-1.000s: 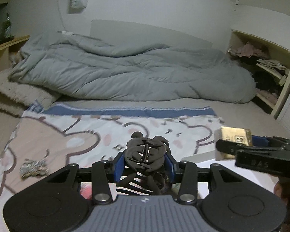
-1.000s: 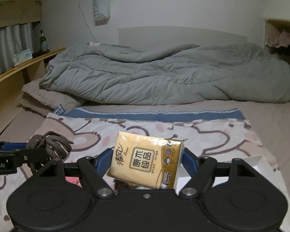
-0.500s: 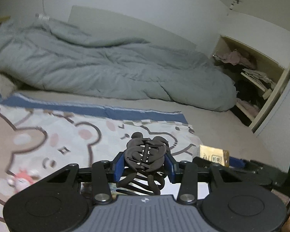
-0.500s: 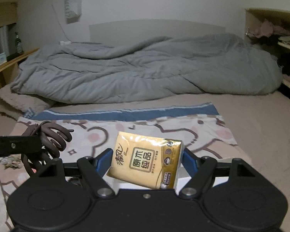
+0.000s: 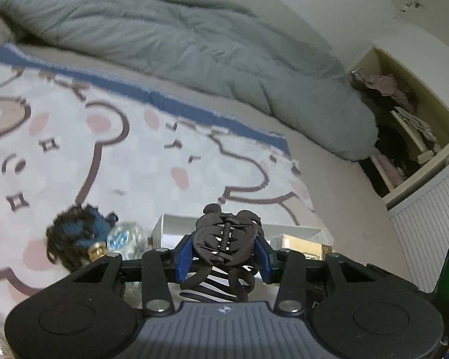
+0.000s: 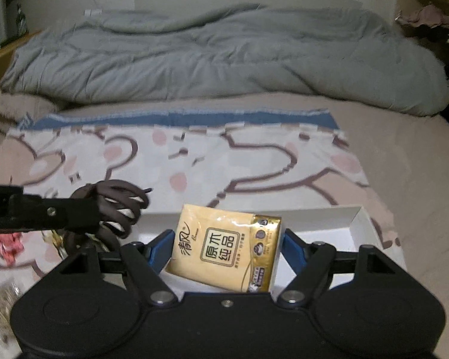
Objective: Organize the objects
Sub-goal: 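Carry the claw clip and tissue pack into the white box and release both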
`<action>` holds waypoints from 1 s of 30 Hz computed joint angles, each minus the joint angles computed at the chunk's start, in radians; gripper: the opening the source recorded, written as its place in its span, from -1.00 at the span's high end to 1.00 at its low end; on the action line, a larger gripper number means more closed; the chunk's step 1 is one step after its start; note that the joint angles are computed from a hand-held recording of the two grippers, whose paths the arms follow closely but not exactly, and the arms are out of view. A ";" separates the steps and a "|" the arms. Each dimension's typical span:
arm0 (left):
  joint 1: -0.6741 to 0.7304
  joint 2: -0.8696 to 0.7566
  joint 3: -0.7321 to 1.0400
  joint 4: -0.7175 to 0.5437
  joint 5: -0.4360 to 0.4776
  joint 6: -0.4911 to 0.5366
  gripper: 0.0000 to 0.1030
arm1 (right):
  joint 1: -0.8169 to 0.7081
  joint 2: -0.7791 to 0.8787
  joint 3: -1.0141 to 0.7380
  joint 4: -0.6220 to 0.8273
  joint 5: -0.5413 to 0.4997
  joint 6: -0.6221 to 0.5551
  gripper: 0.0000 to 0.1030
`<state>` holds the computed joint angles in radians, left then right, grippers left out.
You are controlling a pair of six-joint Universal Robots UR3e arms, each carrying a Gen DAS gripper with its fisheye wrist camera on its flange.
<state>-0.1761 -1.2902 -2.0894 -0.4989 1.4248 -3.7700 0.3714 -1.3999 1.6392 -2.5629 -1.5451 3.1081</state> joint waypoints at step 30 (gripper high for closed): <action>0.008 -0.001 0.002 -0.080 0.025 0.056 0.00 | -0.036 -0.033 0.074 -0.016 0.031 0.022 -0.84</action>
